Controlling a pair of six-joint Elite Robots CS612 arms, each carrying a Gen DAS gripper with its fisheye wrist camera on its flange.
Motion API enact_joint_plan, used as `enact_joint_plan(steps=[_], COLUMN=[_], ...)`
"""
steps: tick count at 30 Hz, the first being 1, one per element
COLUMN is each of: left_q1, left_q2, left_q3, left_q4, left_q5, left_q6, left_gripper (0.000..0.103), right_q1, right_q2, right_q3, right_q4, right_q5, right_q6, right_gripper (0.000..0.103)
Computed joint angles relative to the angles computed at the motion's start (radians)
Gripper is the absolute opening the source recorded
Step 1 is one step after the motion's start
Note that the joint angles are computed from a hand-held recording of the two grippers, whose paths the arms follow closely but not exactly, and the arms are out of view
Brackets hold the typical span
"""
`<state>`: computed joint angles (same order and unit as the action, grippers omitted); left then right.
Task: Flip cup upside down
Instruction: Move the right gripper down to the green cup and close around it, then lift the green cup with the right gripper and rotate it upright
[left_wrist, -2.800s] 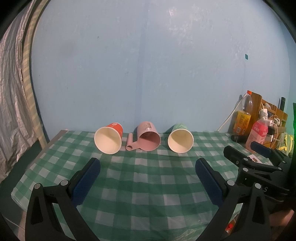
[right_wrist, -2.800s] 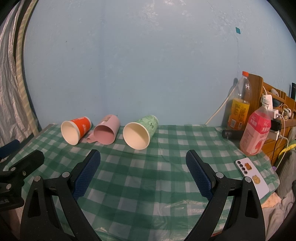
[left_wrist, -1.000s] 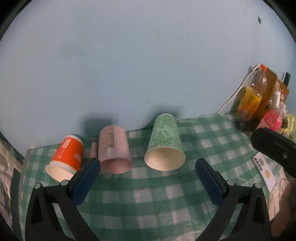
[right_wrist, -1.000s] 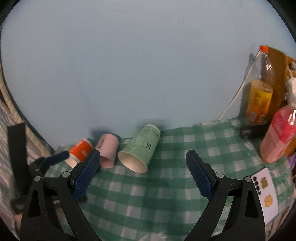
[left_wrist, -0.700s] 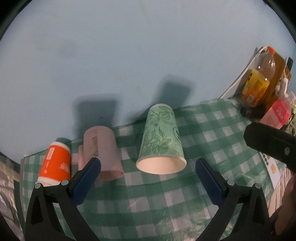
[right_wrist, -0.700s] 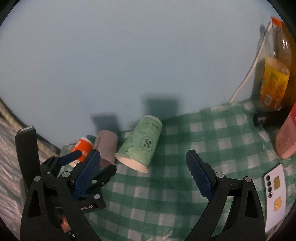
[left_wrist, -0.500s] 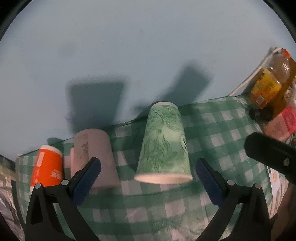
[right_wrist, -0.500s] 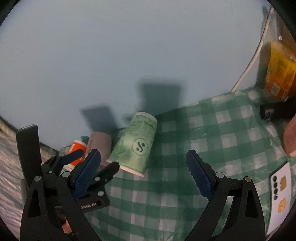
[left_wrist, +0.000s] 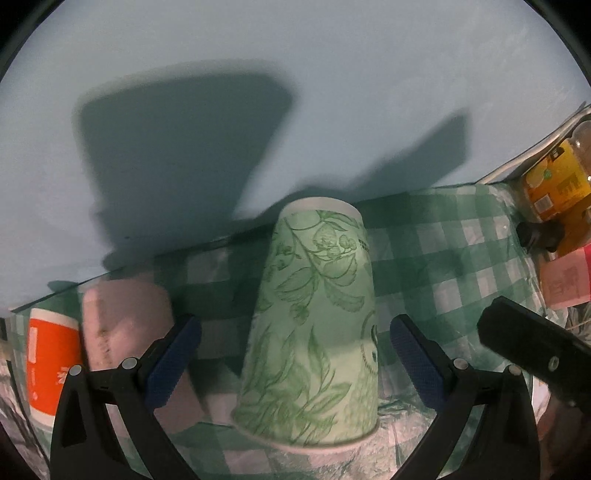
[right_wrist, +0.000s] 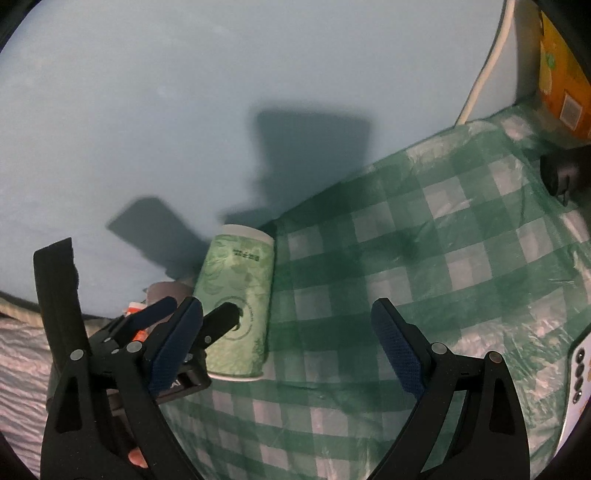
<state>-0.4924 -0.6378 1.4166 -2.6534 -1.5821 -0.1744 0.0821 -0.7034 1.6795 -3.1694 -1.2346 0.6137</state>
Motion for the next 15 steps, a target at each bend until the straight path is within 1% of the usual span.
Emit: enact_joint_plan(steps=[2, 4, 6, 8, 9, 15], left_q1=[-0.001, -0.001, -0.001, -0.001, -0.001, 0.001], left_q2=[0.010, 0.017, 0.023, 0.031, 0.034, 0.024], left_q3=[-0.014, -0.023, -0.032, -0.044, -0.052, -0.036], left_q4=[0.017, 0.022, 0.041, 0.065, 0.084, 0.081], left_q5=[-0.002, -0.007, -0.014, -0.021, -0.031, -0.046], left_q6=[-0.001, -0.004, -0.001, 0.000, 0.002, 0.029], left_gripper=[0.103, 0.103, 0.094, 0.081, 0.079, 0.077], right_q1=[-0.003, -0.003, -0.003, -0.003, -0.003, -0.003], right_q2=[0.006, 0.009, 0.013, 0.016, 0.013, 0.018], right_q3=[-0.008, -0.013, -0.016, -0.019, -0.015, -0.010], right_q4=[0.014, 0.021, 0.021, 0.020, 0.019, 0.002], right_q5=[0.013, 0.010, 0.010, 0.013, 0.016, 0.015], right_q6=[-0.007, 0.001, 0.003, 0.003, 0.001, 0.006], right_gripper=[0.093, 0.093, 0.093, 0.093, 0.093, 0.093])
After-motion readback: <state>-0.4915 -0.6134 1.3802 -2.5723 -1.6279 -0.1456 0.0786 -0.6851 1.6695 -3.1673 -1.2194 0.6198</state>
